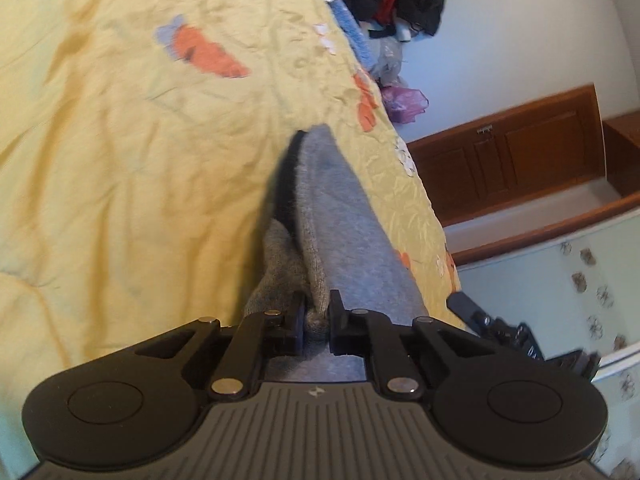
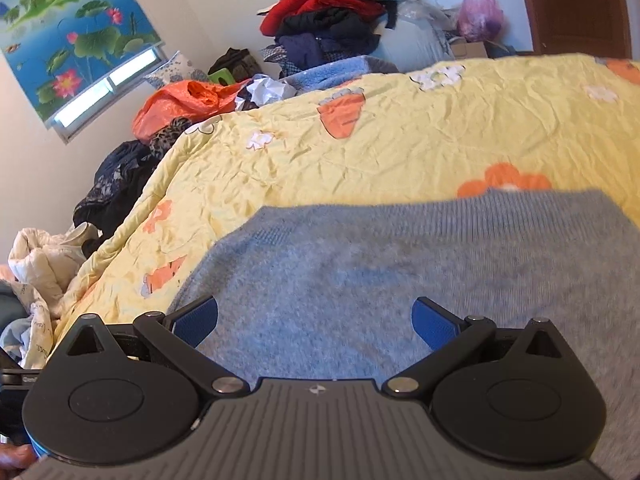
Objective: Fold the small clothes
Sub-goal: 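Grasp the grey sweater edge with the left gripper, then grasp the navy sleeve with the right gripper while the left gripper holds the sweater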
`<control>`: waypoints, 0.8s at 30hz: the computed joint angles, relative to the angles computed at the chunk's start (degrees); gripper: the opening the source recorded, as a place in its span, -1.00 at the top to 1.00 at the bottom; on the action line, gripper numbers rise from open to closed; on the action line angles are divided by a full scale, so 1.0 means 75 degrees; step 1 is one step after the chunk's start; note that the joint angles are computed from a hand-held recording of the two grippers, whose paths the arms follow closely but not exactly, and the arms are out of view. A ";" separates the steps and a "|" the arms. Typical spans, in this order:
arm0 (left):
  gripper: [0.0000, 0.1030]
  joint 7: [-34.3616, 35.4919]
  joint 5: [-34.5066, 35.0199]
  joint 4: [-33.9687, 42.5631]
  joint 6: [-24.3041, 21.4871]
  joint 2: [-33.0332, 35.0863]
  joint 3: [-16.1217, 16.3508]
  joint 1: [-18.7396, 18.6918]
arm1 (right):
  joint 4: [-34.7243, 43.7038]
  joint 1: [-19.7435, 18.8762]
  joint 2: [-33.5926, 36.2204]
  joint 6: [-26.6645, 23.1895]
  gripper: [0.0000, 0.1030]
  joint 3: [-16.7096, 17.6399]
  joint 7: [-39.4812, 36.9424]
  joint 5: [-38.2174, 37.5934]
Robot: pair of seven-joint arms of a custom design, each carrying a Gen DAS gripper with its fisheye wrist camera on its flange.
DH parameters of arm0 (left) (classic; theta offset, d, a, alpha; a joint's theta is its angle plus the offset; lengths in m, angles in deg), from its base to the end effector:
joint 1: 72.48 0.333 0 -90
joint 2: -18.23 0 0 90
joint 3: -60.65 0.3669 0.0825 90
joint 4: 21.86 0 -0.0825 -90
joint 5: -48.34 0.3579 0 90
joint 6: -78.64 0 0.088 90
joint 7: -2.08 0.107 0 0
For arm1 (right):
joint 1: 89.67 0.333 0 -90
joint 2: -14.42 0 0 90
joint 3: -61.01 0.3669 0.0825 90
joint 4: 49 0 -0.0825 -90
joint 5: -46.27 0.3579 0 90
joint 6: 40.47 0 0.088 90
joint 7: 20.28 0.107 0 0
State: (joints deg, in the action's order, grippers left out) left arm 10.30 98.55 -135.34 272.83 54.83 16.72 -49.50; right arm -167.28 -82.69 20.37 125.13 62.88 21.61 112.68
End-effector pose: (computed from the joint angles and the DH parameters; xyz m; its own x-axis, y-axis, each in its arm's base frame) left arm 0.6025 -0.2241 0.4005 0.0976 -0.5907 0.8010 -0.8032 -0.5220 -0.2871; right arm 0.5808 0.0354 0.5049 0.1140 -0.9201 -0.3746 -0.7043 0.1911 -0.6837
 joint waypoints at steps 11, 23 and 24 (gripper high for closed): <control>0.80 0.1933 -0.0288 0.1979 -0.2661 0.0426 -0.0109 -0.2095 | 0.0348 -0.0538 -0.0299 -0.0893 -0.99 -0.0473 0.0184 -0.0814; 0.79 0.1856 -0.0353 0.2513 -0.2705 0.0340 0.2174 -0.4550 | 0.1537 -0.1421 0.0892 -0.3404 -0.99 -0.0423 -0.0024 -0.0160; 0.79 0.1823 -0.0491 0.2357 -0.2414 0.0341 0.2192 -0.4479 | 0.1747 -0.1603 0.1096 -0.3793 -0.99 -0.0359 -0.0108 0.0417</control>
